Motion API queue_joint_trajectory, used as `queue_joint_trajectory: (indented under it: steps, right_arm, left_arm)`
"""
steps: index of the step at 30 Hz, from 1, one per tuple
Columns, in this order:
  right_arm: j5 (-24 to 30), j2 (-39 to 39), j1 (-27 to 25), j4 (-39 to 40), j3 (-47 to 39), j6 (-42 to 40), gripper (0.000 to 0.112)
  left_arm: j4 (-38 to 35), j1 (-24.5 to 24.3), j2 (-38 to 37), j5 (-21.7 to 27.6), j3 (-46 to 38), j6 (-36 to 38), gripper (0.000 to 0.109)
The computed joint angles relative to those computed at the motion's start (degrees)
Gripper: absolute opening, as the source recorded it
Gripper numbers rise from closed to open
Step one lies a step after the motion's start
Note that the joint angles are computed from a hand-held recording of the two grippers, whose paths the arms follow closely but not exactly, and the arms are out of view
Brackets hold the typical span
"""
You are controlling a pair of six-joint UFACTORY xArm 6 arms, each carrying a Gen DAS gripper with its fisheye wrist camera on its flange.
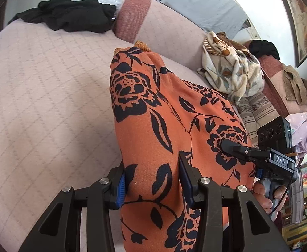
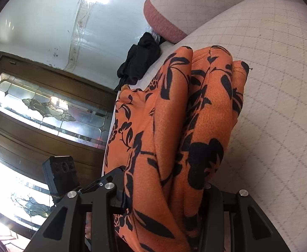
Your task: Fold small clothes
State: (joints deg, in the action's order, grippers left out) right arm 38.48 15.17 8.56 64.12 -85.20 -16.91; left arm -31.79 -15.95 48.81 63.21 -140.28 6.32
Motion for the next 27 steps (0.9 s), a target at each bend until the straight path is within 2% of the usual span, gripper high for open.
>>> queue_joint_trajectory:
  steps: [7, 12, 17, 25, 27]
  right_arm:
    - [-0.9, 0.77, 1.71, 0.93, 0.25, 0.37, 0.043]
    - [0.2, 5.16, 2.7, -2.15, -4.14, 3.98, 0.043]
    - [2.14, 8.58, 3.06, -5.06, -7.06, 6.78, 0.042]
    - [3.06, 12.96, 3.3, -8.16, -11.83, 10.68, 0.043]
    - [3.27, 12.76, 3.02, -8.12, -11.3, 10.57, 0.046]
  left_arm:
    - [3.2, -0.72, -4.9, -3.11, 8.08, -0.39, 0.045]
    - [6.13, -0.9, -8.31, -5.59, 15.06, -1.51, 0.045]
    - [9.18, -0.79, -7.5, -3.89, 14.59, -3.47, 0.045]
    - [11.98, -1.52, -7.49, -4.26, 14.1, -3.56, 0.046]
    - [11.73, -1.51, -7.53, -4.37, 14.1, -3.04, 0.046]
